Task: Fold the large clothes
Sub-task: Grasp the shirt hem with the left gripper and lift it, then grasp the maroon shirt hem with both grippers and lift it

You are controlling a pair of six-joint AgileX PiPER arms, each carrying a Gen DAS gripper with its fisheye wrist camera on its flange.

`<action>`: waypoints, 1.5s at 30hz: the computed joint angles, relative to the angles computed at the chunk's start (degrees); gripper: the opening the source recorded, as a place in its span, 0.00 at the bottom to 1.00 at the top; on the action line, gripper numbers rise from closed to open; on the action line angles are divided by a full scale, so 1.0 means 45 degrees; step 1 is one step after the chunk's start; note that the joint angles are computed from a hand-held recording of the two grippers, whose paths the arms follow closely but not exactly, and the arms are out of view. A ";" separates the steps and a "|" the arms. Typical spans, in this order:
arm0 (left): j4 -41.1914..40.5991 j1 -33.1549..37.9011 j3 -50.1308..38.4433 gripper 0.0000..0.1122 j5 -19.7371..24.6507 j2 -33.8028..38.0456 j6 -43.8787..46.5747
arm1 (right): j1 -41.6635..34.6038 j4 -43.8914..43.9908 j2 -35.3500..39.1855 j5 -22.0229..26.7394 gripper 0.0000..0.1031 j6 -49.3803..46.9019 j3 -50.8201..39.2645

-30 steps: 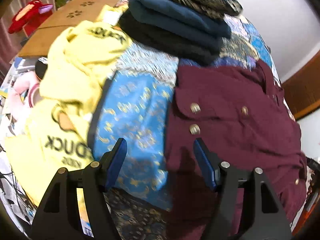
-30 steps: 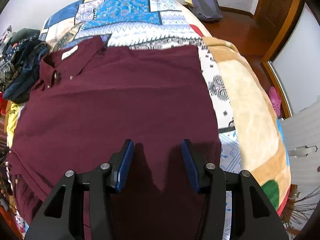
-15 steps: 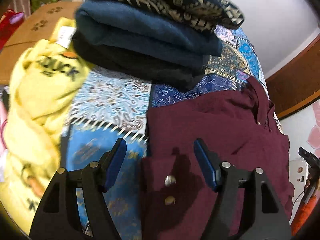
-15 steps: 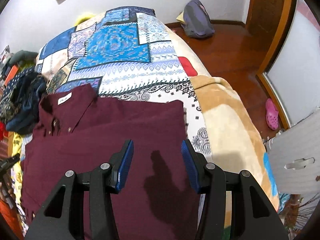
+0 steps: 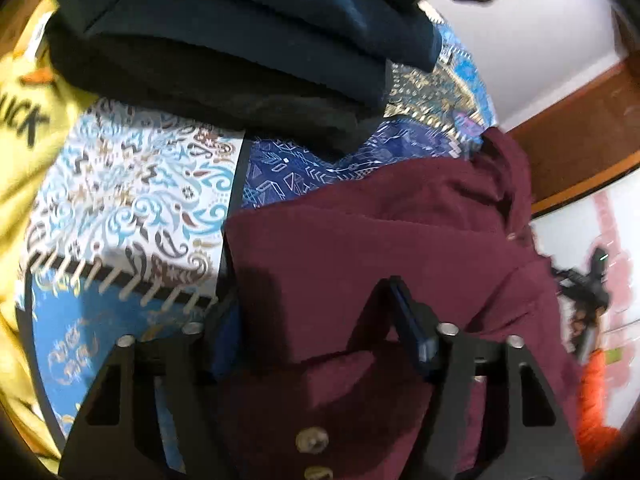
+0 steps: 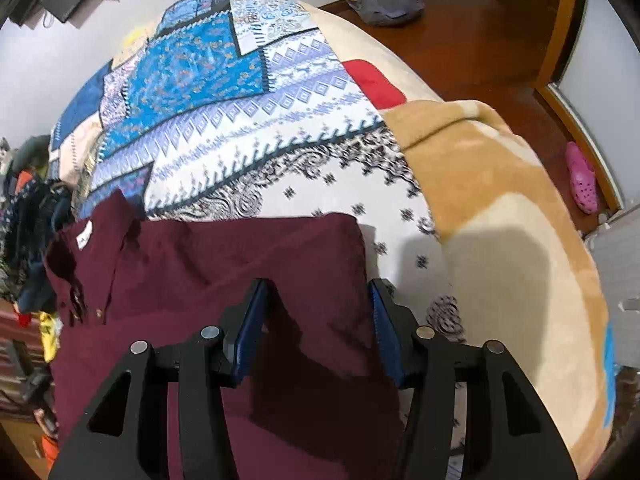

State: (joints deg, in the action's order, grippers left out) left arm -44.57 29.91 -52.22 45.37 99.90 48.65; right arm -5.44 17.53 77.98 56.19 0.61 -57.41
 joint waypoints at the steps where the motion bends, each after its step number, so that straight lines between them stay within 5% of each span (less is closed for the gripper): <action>1: 0.0412 -0.0357 -0.0023 0.42 -0.0364 -0.0021 -0.0424 | -0.0078 0.0119 0.0004 -0.0044 0.45 -0.0150 -0.0001; 4: 0.2252 -0.1413 0.0056 0.15 -0.1714 -0.0446 -0.2753 | -0.0066 0.0141 -0.0232 -0.0213 0.22 -0.0360 0.0108; 5: 0.3016 -0.1826 0.0071 0.13 -0.2080 -0.0646 -0.3644 | 0.0086 -0.0211 -0.0341 -0.0253 0.14 -0.0086 0.0093; 9: 0.7988 -0.4380 0.0604 0.03 -0.3789 -0.2684 -0.8127 | 0.1051 -0.1899 -0.1137 -0.0934 0.08 0.1299 0.0057; 13: 1.0611 -0.5928 -0.0496 0.03 -0.3293 -0.3570 -1.0803 | 0.1734 -0.3510 -0.1741 -0.1278 0.08 0.2174 -0.0461; 22: 1.0331 -0.6919 -0.5013 0.03 -0.2043 -0.1355 -1.1259 | 0.1760 -0.5095 -0.0481 -0.1197 0.08 0.2660 -0.2721; 27: 1.2341 -0.7494 -0.6173 0.10 -0.1218 0.0087 -1.3487 | 0.2334 -0.7216 0.0288 0.0141 0.13 0.4581 -0.3476; 29: 1.2183 -0.7456 -0.5869 0.19 -0.1346 0.0014 -1.3452 | 0.2141 -0.6842 0.0099 0.0422 0.17 0.4042 -0.3522; 31: 1.1542 -0.7267 -0.5471 0.40 -0.1358 -0.0284 -1.2872 | 0.1907 -0.6148 -0.0241 0.0739 0.23 0.3264 -0.3483; 40: 0.9507 -0.7021 -0.2757 0.62 -0.0937 -0.2833 -1.0714 | 0.2387 -0.3680 -0.2175 0.2005 0.48 0.0864 -0.2483; 45: 0.9614 -0.7625 -0.1249 0.62 -0.0884 -0.3281 -1.0739 | 0.3415 -0.2779 -0.2781 0.2246 0.49 0.0765 -0.0783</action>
